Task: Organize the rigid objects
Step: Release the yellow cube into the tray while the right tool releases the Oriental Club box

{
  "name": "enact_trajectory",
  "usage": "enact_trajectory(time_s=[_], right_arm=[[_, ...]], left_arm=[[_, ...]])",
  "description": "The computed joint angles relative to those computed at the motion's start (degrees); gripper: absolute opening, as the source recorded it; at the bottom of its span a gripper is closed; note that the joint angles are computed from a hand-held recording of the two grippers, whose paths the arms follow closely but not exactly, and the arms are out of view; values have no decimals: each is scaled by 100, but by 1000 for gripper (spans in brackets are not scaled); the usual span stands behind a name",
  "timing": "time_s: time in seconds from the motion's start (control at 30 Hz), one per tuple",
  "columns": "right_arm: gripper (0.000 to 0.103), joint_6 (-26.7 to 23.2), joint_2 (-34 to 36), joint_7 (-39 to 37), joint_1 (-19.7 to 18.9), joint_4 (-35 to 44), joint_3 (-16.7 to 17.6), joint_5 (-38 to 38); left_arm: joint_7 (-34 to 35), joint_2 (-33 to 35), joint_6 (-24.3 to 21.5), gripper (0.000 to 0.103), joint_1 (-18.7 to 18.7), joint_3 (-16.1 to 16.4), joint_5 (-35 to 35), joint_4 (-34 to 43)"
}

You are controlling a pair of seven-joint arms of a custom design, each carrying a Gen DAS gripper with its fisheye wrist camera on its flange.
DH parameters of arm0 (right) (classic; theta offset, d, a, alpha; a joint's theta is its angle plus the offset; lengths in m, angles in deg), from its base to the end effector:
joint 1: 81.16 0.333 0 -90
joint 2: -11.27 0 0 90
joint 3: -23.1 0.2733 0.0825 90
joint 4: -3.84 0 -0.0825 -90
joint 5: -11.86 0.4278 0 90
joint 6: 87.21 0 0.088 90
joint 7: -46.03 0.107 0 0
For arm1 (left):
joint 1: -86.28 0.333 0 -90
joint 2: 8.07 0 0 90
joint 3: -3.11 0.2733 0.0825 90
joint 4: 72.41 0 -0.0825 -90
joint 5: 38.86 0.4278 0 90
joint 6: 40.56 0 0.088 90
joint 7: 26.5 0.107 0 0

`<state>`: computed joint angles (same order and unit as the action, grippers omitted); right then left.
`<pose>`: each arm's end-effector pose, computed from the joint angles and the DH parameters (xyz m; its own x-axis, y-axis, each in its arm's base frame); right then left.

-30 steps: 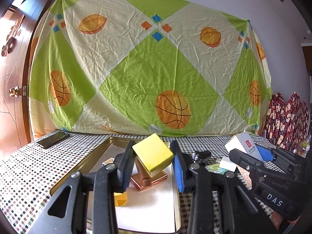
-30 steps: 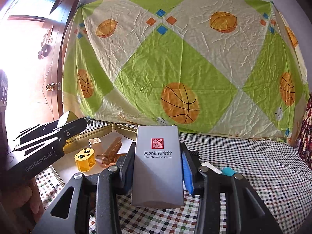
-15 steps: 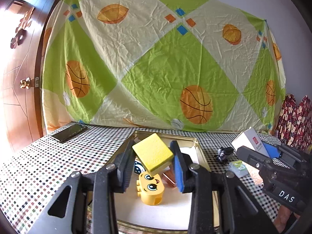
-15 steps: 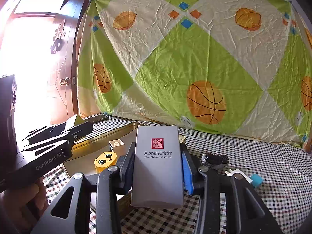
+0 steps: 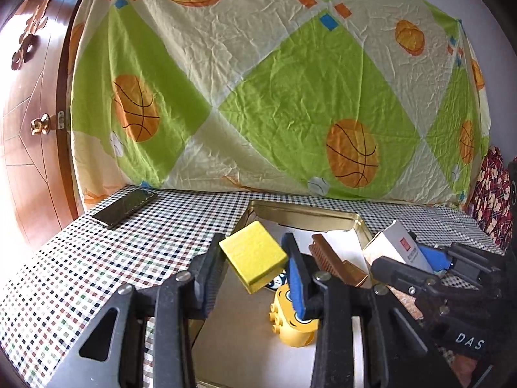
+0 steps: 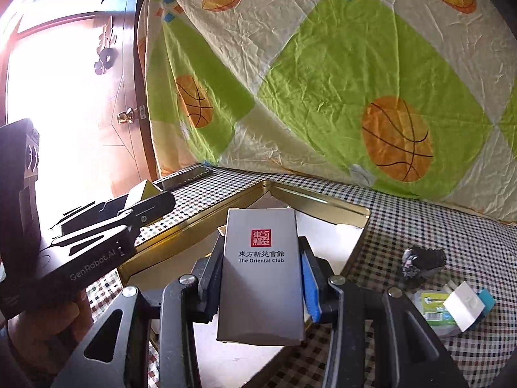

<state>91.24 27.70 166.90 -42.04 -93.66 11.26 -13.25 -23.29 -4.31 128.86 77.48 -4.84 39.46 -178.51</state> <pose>0.6079 0.3718 0.5015 0.4180 -0.9080 -0.0284 -0.3936 -0.1529 -0.9065 0.6033 -0.2481 0.5051 -0.0679 -0.9943 0.0820 -0.3755 -0.0507 -0.9254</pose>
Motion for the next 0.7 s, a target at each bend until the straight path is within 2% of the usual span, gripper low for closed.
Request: enact_trajectory(time_s=[0.1, 0.2, 0.23, 0.3, 0.4, 0.5, 0.7], right_arm=[[44, -625, 258, -116, -74, 428, 163, 63], [44, -994, 389, -1057, -780, 599, 1068, 1049], [44, -1065, 405, -1187, -817, 610, 1142, 1150], [44, -1335, 481, -1193, -680, 730, 1039, 1049], [44, -1660, 605, -1291, -707, 928, 1086, 1164], [44, -1883, 675, -1121, -640, 1074, 955, 1030], [44, -2150, 897, -1246, -763, 1448, 1056, 1121]], left_arm=[[1094, 180, 19, 35, 42, -31, -1019, 62], [2196, 306, 66, 35, 60, -55, -2122, 56], [2319, 316, 53, 35, 25, -24, -2218, 51], [2622, 359, -8, 35, -27, 0, -2455, 78], [3308, 470, -74, 35, -57, -41, -3052, 141], [3866, 577, -231, 35, -130, -53, -3415, 240], [4649, 842, -722, 35, -265, -47, -3991, 574]])
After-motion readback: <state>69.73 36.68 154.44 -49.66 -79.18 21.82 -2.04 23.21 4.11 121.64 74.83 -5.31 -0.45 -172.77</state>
